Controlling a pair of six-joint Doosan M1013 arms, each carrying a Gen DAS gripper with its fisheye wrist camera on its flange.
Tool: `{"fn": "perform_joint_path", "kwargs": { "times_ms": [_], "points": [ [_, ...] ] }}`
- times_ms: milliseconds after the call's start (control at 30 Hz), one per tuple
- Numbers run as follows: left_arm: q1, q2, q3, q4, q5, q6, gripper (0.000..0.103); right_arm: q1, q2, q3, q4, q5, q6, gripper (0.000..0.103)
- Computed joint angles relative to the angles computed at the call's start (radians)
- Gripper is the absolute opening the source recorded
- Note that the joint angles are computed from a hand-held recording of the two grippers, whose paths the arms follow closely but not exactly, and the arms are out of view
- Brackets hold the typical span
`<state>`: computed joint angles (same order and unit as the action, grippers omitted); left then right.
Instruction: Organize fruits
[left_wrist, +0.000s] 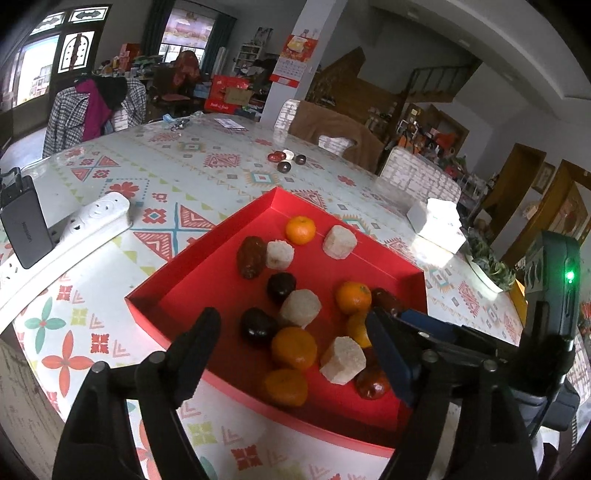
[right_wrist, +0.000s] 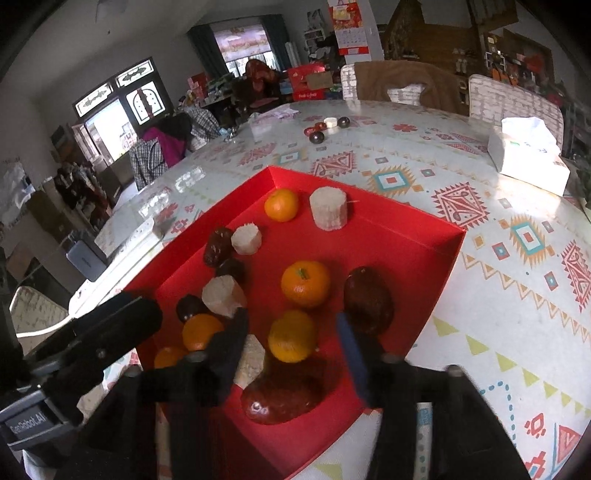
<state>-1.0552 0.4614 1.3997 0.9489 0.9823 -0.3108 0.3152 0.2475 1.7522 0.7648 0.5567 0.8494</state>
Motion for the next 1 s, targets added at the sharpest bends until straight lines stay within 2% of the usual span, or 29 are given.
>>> {"fn": "perform_joint_path", "kwargs": {
  "times_ms": [167,333,367,433,500,633,767,900,1000],
  "points": [
    [-0.008,0.000,-0.011,0.003,0.014,0.016,0.081,-0.010,-0.018,0.012,0.043,-0.006,-0.032,0.063],
    [-0.023,0.014,-0.045,0.010,0.069,0.055,0.081,-0.021,-0.041,0.031,0.073,-0.020,-0.057,0.064],
    [-0.028,0.021,-0.058,0.013,0.094,0.067,0.081,-0.025,-0.046,0.036,0.079,-0.021,-0.060,0.064],
    [-0.046,0.041,-0.096,0.037,0.190,0.097,0.081,-0.033,-0.056,0.047,0.098,-0.019,-0.071,0.064],
    [-0.071,0.070,-0.144,0.088,0.315,0.130,0.081,-0.041,-0.066,0.057,0.114,-0.021,-0.083,0.064],
    [-0.116,0.117,-0.222,0.220,0.514,0.168,0.101,-0.061,-0.098,0.089,0.161,-0.024,-0.130,0.064],
    [-0.151,0.117,-0.241,0.314,0.543,0.147,0.103,-0.079,-0.133,0.122,0.193,-0.037,-0.180,0.066],
    [-0.166,0.130,-0.284,0.287,0.567,0.141,0.103,-0.100,-0.176,0.169,0.224,-0.069,-0.249,0.070],
    [-0.177,0.147,-0.312,0.288,0.606,0.139,0.103,-0.123,-0.201,0.200,0.266,-0.064,-0.301,0.070]
  ]
}}
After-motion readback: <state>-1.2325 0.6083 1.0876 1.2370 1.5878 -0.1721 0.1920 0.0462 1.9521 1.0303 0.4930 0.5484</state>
